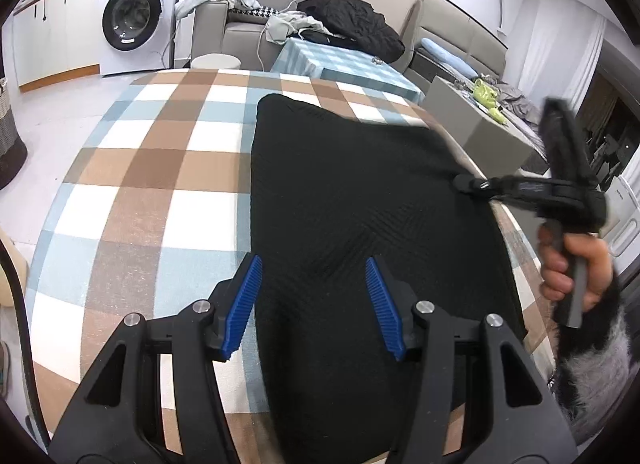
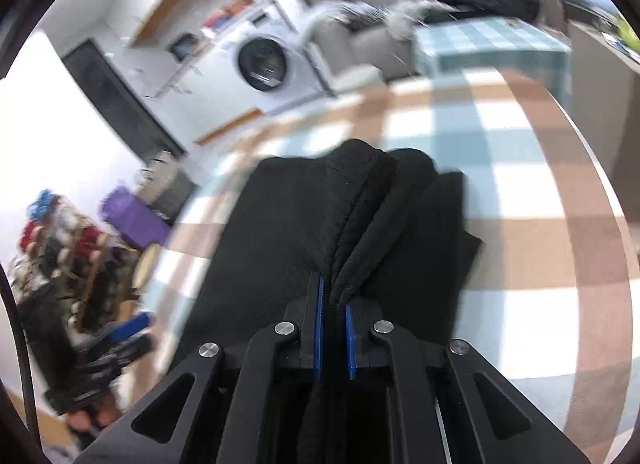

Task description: Fold small clothes

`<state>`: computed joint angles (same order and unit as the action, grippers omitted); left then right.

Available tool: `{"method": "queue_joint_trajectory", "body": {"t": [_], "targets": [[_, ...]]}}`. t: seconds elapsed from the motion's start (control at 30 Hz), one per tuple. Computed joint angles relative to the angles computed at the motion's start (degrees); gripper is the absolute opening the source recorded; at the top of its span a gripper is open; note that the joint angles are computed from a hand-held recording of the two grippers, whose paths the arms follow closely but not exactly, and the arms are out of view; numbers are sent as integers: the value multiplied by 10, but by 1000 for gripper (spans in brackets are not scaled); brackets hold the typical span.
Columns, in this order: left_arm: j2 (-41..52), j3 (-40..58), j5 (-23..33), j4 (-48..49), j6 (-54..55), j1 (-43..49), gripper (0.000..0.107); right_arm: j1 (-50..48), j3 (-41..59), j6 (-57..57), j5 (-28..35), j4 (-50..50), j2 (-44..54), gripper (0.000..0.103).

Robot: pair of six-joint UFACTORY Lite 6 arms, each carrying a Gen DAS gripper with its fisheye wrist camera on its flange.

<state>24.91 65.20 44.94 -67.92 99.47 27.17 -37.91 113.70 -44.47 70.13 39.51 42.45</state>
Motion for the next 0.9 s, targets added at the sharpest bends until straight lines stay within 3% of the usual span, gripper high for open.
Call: {"method": "queue_joint_trajectory", "body": {"t": [0.13, 0.2, 0.27, 0.3, 0.43, 0.47, 0.5, 0.57, 0.67, 0.77, 0.9], "targets": [[-3, -17, -17, 8, 4, -8, 51, -4, 45, 63, 15, -24, 74, 16], [1, -21, -18, 11, 7, -7, 51, -25, 15, 36, 32, 5, 54, 25], [12, -17, -20, 17, 1, -10, 51, -52, -25, 8, 61, 28, 26, 41], [19, -13, -23, 19, -2, -13, 51, -63, -53, -5, 75, 38, 10, 43], [30, -4, -23, 22, -7, -22, 51, -88, -198, -77, 80, 51, -80, 39], [30, -4, -23, 23, -7, -23, 51, -87, -235, -108, 55, 52, -112, 22], [26, -7, -23, 22, -4, -26, 51, -82, -251, -118, 40, 49, -130, 13], [16, -13, -23, 22, -1, -29, 51, -83, -256, -126, 41, 50, -158, 6], [4, -22, -19, 18, 9, -27, 51, -89, -246, -118, 36, 37, -179, 5], [-5, -32, -16, 17, 12, -32, 51, -80, -260, -87, -9, -20, -169, 6], [-38, -67, -19, 11, 37, -40, 51, -134, -251, -92, 79, -5, -141, 13]]}}
